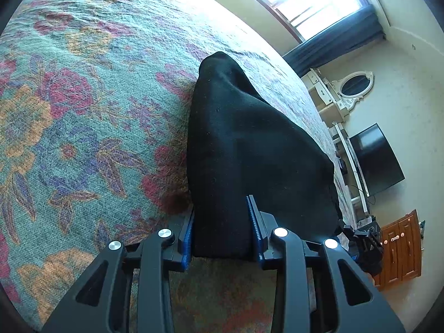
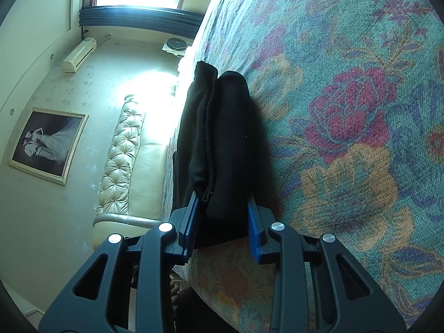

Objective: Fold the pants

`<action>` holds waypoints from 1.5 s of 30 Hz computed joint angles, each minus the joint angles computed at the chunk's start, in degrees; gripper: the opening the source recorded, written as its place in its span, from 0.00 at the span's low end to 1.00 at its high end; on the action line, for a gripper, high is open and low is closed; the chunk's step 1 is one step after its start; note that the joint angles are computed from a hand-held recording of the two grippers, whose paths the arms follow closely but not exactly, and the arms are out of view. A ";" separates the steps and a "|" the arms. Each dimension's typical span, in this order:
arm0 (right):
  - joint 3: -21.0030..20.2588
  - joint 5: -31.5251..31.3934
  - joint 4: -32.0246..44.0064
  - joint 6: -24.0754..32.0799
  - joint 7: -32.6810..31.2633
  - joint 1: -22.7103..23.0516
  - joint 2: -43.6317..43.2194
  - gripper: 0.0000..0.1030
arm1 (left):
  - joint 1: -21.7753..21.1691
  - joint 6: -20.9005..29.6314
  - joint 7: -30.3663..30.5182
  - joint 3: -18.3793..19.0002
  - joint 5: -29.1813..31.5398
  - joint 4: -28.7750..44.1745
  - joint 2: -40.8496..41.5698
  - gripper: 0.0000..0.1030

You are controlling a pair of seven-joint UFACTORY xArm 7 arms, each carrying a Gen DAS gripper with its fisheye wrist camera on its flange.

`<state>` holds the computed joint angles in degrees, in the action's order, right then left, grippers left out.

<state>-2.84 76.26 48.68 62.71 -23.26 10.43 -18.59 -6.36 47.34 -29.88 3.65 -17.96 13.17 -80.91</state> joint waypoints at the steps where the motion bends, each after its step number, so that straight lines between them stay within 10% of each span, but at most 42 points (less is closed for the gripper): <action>1: -0.04 0.00 0.00 0.08 0.04 -0.03 -0.04 0.30 | 0.03 0.15 -0.03 0.04 0.05 0.05 -0.09 0.32; 37: -3.73 0.34 -10.74 4.82 -0.08 -1.02 -9.46 0.29 | 5.16 12.00 4.46 8.02 -1.84 -0.32 -8.98 0.34; 45: -4.73 -3.03 -6.15 6.62 -2.76 -1.97 -7.71 0.65 | 8.97 12.50 11.34 15.10 -4.47 -2.11 -11.30 0.40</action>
